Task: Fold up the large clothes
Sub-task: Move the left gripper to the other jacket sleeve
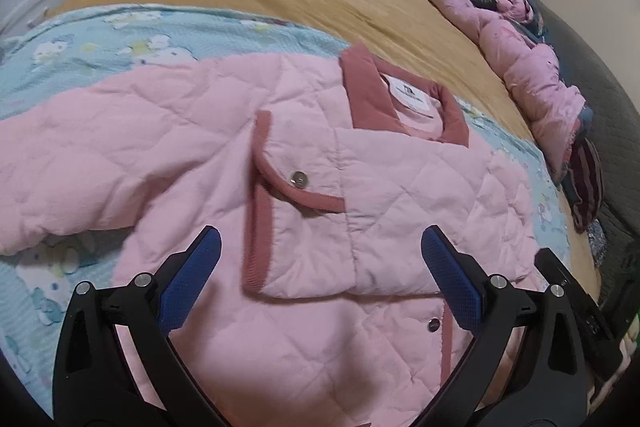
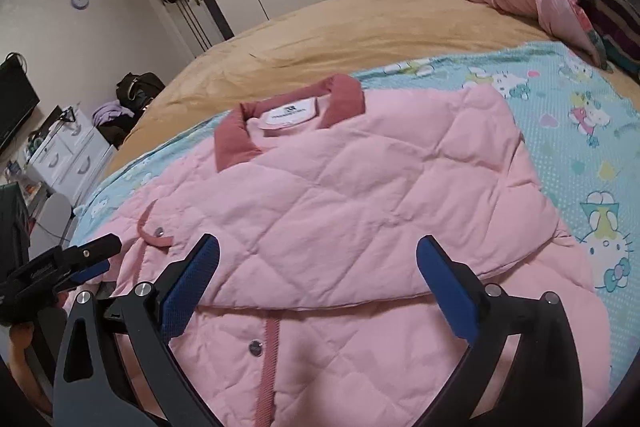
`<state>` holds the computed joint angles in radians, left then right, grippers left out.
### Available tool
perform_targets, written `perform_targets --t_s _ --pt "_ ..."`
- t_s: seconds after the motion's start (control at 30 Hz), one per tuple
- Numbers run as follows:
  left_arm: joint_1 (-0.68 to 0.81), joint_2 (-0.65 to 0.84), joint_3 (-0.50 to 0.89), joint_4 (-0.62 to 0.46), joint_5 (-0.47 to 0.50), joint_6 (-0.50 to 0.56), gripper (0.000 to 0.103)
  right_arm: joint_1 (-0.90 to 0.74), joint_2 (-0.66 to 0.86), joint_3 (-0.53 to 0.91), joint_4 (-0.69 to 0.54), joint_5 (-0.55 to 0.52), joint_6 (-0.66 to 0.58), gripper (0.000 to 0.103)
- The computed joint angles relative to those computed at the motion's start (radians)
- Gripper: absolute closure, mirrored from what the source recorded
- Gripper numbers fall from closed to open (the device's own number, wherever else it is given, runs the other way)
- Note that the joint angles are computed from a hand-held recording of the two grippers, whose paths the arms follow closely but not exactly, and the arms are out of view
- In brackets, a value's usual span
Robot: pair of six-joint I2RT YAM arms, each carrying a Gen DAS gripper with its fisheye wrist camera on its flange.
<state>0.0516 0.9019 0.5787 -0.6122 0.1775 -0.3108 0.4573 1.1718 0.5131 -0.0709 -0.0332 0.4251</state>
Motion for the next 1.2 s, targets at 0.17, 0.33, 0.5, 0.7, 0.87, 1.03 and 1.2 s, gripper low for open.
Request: perform_targets --t_s 0.17,0.33,0.5,0.7,0.87,1.03,1.2 --pt "0.105 -0.116 0.01 -0.092 0.003 0.046 0.009 0.061 -0.076 0.011 -0.077 0.046 0.041 0.005" --pt "0.291 -0.187 0.023 -0.174 0.064 0.129 0.009 0.141 -0.107 0.045 -0.136 0.112 0.069 0.005" --pt "0.436 -0.196 0.061 -0.212 0.114 0.217 0.009 0.235 -0.102 0.109 -0.177 0.188 0.093 0.005" --pt "0.657 -0.144 0.107 -0.265 0.258 0.371 0.009 0.353 -0.039 0.199 -0.185 0.268 0.114 0.005" --pt "0.844 -0.071 0.14 -0.272 0.318 0.469 0.009 0.435 0.052 0.277 -0.164 0.306 0.124 0.005" --pt "0.994 0.011 0.178 -0.274 0.361 0.566 0.009 0.506 0.148 0.356 -0.137 0.325 0.135 0.005" --pt "1.114 0.095 0.214 -0.279 0.401 0.638 0.009 0.569 0.249 0.441 -0.118 0.341 0.135 0.005"
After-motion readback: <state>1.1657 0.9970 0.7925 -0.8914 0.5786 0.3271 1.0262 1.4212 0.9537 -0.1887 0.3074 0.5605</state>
